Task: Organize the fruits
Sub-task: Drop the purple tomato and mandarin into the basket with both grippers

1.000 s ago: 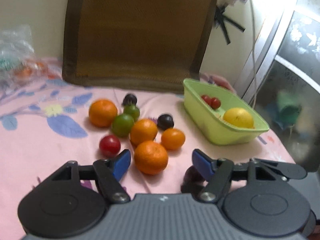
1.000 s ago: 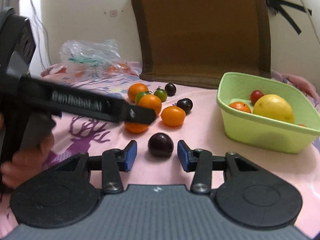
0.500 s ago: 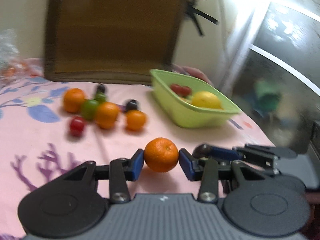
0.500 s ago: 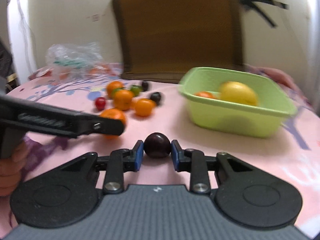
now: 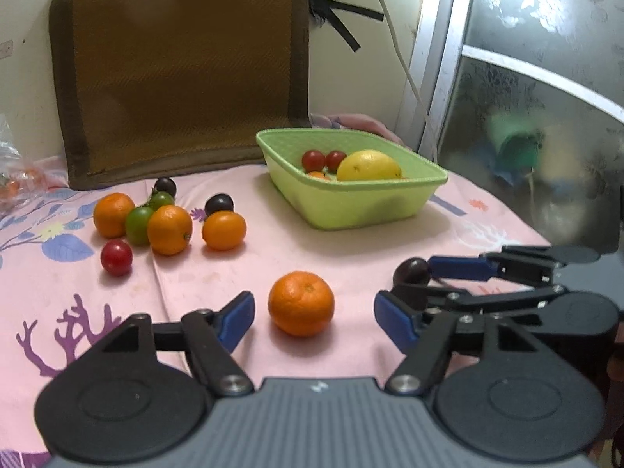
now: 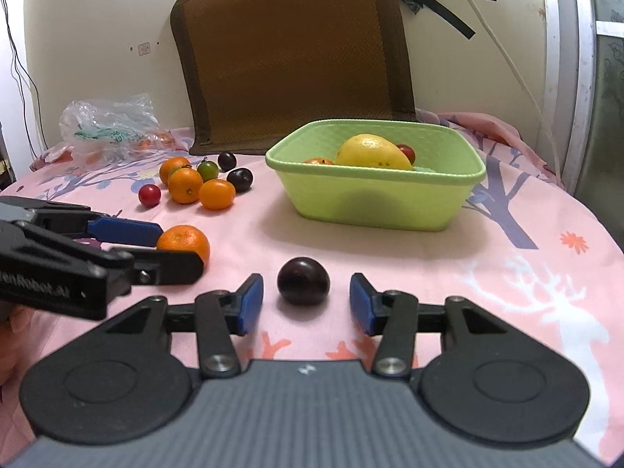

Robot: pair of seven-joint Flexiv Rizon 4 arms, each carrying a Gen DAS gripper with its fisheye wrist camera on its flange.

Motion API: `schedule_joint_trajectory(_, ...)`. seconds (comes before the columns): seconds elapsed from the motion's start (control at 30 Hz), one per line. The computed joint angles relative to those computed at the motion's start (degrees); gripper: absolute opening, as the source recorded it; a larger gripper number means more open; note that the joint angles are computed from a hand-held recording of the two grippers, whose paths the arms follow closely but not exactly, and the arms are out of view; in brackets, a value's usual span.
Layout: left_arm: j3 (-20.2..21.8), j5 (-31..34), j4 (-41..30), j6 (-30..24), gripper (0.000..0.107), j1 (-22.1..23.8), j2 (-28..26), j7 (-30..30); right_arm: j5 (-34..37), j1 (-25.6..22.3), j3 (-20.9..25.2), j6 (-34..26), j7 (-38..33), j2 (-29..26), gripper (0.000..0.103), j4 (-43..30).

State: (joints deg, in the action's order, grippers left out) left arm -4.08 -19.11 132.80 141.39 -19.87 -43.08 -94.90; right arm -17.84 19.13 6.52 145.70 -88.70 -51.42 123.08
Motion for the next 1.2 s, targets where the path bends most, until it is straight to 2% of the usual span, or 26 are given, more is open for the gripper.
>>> schedule_joint_trajectory(0.07, 0.0, -0.16, -0.25, -0.9, 0.048, 0.08, -0.18, 0.16, -0.58, -0.44, -0.01, 0.78, -0.38, -0.01, 0.051, 0.41)
schedule_joint_trajectory(0.1, 0.63, -1.76, -0.53, -0.73, 0.045, -1.06, -0.46, 0.72, -0.96, -0.66, 0.0, 0.9, -0.43, -0.05, 0.051, 0.47)
schedule_joint_trajectory(0.13, 1.06, -3.43, -0.65, -0.56, 0.038, -1.99, -0.59, 1.53, -1.48, -0.9, 0.06, 0.74, -0.3, -0.06, 0.047, 0.47)
schedule_joint_trajectory(0.17, 0.94, -2.59, -0.78, -0.73, 0.038, -1.32, -0.61, 1.34, -1.65, -1.04, 0.15, 0.69, -0.16, -0.04, 0.031, 0.55)
schedule_joint_trajectory(0.23, -0.8, 1.39, -0.43, -1.36, 0.038, 2.28, 0.01, -1.05, -2.25, -1.54, 0.41, 0.57, 0.4, -0.07, 0.031, 0.53)
schedule_joint_trajectory(0.3, -1.67, 4.94, -0.62, -1.66, 0.037, 4.89, 0.78, -2.82, -3.32, -2.67, 0.87, 1.4, 1.42, -0.41, 0.031, 0.26)
schedule_joint_trajectory(0.4, -0.54, 5.39, -2.29, -1.94, 0.038, 4.53, 2.0, -1.38, -4.08, -3.99, 1.39, 4.66, 2.75, -1.17, 0.031, -0.7)
schedule_joint_trajectory(0.53, -0.38, 5.3, -7.43, -6.22, 0.038, 5.02, 3.24, 1.43, -3.04, -4.4, 0.97, 7.95, 5.39, -1.2, 0.031, -3.69)
schedule_joint_trajectory(0.63, 0.37, 3.07, -13.32, -9.38, 0.038, 4.1, 1.7, 4.44, -2.31, -4.31, -0.02, 5.55, 9.05, -1.6, 0.031, -8.96)
schedule_joint_trajectory(0.67, -0.33, 3.15, -15.47, -11.65, 0.038, 5.06, 1.13, 4.64, -3.27, -4.84, -0.18, 4.05, 10.99, -2.05, 0.032, -10.79)
schedule_joint_trajectory(0.77, -1.48, 2.45, -20.54, -18.06, 0.039, 6.67, -0.49, 4.36, -8.04, -7.1, 0.25, -2.17, 18.82, -4.33, 0.032, -17.04)
schedule_joint_trajectory(0.83, -0.54, 0.98, -23.12, -20.95, 0.042, 5.97, -1.79, 4.72, -12.13, -8.9, 0.91, -3.22, 22.87, -6.48, 0.033, -19.95)
schedule_joint_trajectory(0.9, 0.54, -0.36, -24.99, -21.1, 0.056, 4.92, -3.25, 4.37, -15.53, -10.53, 1.34, -1.92, 26.48, -8.16, 0.036, -21.45)
schedule_joint_trajectory(0.93, 0.91, -0.86, -25.33, -20.78, 0.061, 4.47, -3.64, 4.16, -15.65, -10.59, 0.97, -1.41, 27.4, -8.28, 0.043, -21.6)
schedule_joint_trajectory(0.97, 0.25, -0.05, -25.32, -20.27, 0.063, 5.16, -3.84, 3.7, -14.46, -10.21, 0.62, -0.19, 27.59, -8.13, 0.054, -21.34)
schedule_joint_trajectory(1.1, 0.97, -0.28, -23.82, -18.83, 0.063, 4.46, -3.2, 3.15, -12.96, -10.18, -0.02, 3.09, 30.73, -8.22, 0.054, -20.81)
schedule_joint_trajectory(1.2, 0.78, 0.47, -19.4, -13.27, 0.063, 5.26, -1.07, 0.7, -12.6, -10.11, -0.61, 4.72, 32.86, -8.34, 0.054, -20.38)
